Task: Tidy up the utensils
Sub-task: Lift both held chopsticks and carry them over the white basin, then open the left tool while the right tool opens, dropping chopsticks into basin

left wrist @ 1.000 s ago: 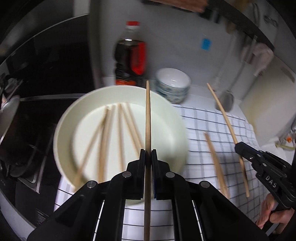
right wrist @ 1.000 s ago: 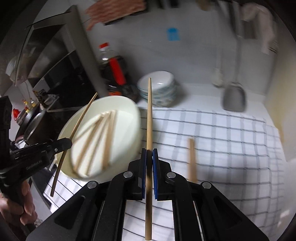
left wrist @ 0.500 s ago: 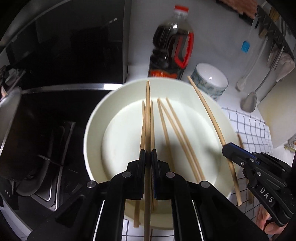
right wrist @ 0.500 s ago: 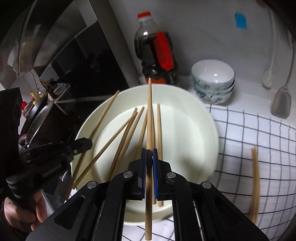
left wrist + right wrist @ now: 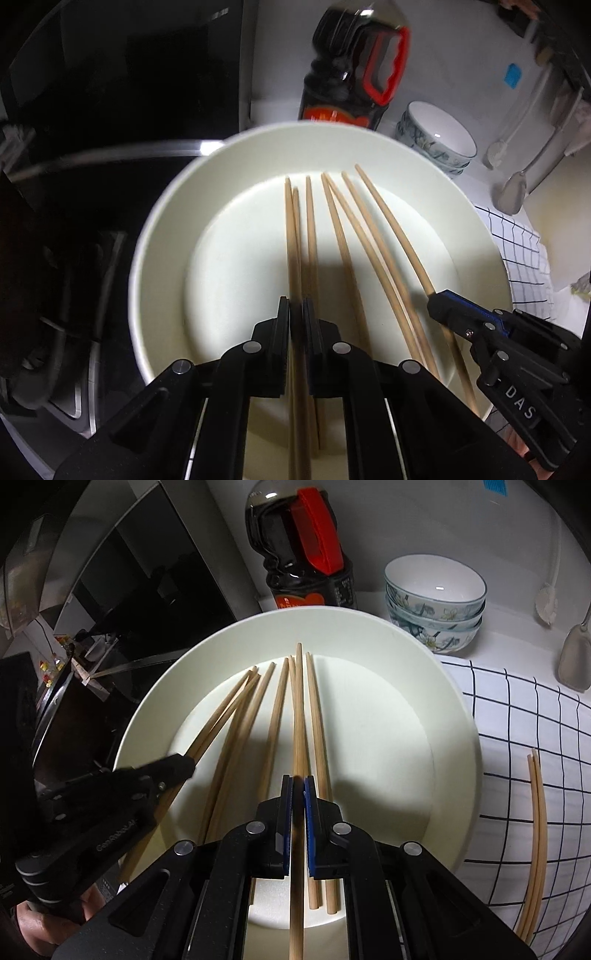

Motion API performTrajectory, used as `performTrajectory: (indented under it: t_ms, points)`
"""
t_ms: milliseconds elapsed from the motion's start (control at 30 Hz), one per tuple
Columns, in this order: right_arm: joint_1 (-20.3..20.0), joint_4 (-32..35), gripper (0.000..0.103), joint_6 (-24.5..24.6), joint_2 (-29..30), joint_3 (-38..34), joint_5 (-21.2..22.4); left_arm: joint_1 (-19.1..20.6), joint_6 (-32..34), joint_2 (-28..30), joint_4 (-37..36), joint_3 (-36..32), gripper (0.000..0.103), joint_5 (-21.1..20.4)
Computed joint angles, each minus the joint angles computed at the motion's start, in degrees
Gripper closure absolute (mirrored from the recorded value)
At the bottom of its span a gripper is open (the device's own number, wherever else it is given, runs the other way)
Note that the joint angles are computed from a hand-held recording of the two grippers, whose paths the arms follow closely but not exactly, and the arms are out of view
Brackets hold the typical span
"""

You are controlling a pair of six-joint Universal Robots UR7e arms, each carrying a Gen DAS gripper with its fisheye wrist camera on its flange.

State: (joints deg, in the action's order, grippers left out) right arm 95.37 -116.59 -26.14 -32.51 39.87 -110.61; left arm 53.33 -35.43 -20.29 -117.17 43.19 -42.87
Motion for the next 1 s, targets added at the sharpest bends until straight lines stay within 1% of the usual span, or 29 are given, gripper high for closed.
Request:
performTrajectory:
  t_ms: [133,233,300,400,467,500,533,567,600,633,667,700,767,800,867,933,1000]
  points:
    - [0.02,0.10,0.097,0.11,1.08,-1.31,-0.89,0.63,-0.54,1.49,1.85,-2.24,0.094,-0.73]
    - [-0.04,0.37,0.097,0.63,1.67,-2.03,-1.26,0.97,-0.07,3.21,2.98,-5.21,0.094,-0.61]
    - [-0.06,0.28,0.097,0.61,1.71,-2.00,-1.55,1.31,-0.27,3.99,4.05,-6.86,0.094,-1.41]
    - [-0.05,-0.21,0.097,0.54,1.69,-1.80,-2.10,1.43,-0.76,4.39,4.77,-7.47,0.094,-1.49]
    - [-0.15,0.18,0.096,0.77,1.70,-2.03,-2.17,1.37,-1.42,3.65,4.66,-6.36,0.094,-1.93]
    - [-0.18,-0.11,0.088,0.86,1.46,-1.74,-2.11,1.24,-2.64,3.46,5.85,-6.58,0.089,-1.71]
    - [-0.19,-1.24,0.084,0.76,0.81,-0.75,-1.92,1.03,-3.00,2.94,5.67,-6.05,0.083,-1.22]
    - [-0.20,-2.37,0.081,0.39,0.34,0.06,-1.70,0.85,-2.90,2.63,5.09,-5.66,0.065,-0.47]
    - [-0.15,-3.55,0.081,-0.15,-0.19,0.92,-1.73,0.42,-2.89,1.79,3.89,-4.29,0.040,1.30]
    - [-0.01,-4.82,0.081,-0.85,-0.82,1.94,-1.97,0.05,-2.72,1.11,2.72,-3.10,0.031,2.77]
    - [0.07,-5.52,0.081,-1.31,-1.18,2.46,-2.05,-0.52,-1.97,-0.09,0.11,-0.83,0.026,4.78]
    - [0.15,-6.23,0.081,-1.72,-1.60,3.06,-2.07,-0.95,-1.43,-1.08,-1.38,0.67,0.026,6.00]
    - [0.23,-7.30,0.080,-1.95,-2.66,4.50,-1.69,-1.37,-1.69,-2.28,-1.77,1.96,0.025,6.93]
    - [0.24,-7.64,0.080,-1.95,-3.01,4.89,-1.47,-1.60,-2.20,-3.07,-1.94,2.99,0.022,7.58]
    - [0.28,-8.63,0.080,-2.04,-3.99,6.26,-1.16,-1.97,-2.59,-4.52,-3.09,5.25,0.020,8.40]
    - [0.37,-9.37,0.077,-1.99,-5.00,7.61,-1.11,-2.34,-3.87,-5.50,-2.33,6.63,0.019,9.36]
    - [0.43,-10.36,0.071,-2.27,-5.89,8.77,-1.00,-2.84,-5.61,-6.33,-1.25,7.99,0.016,10.52]
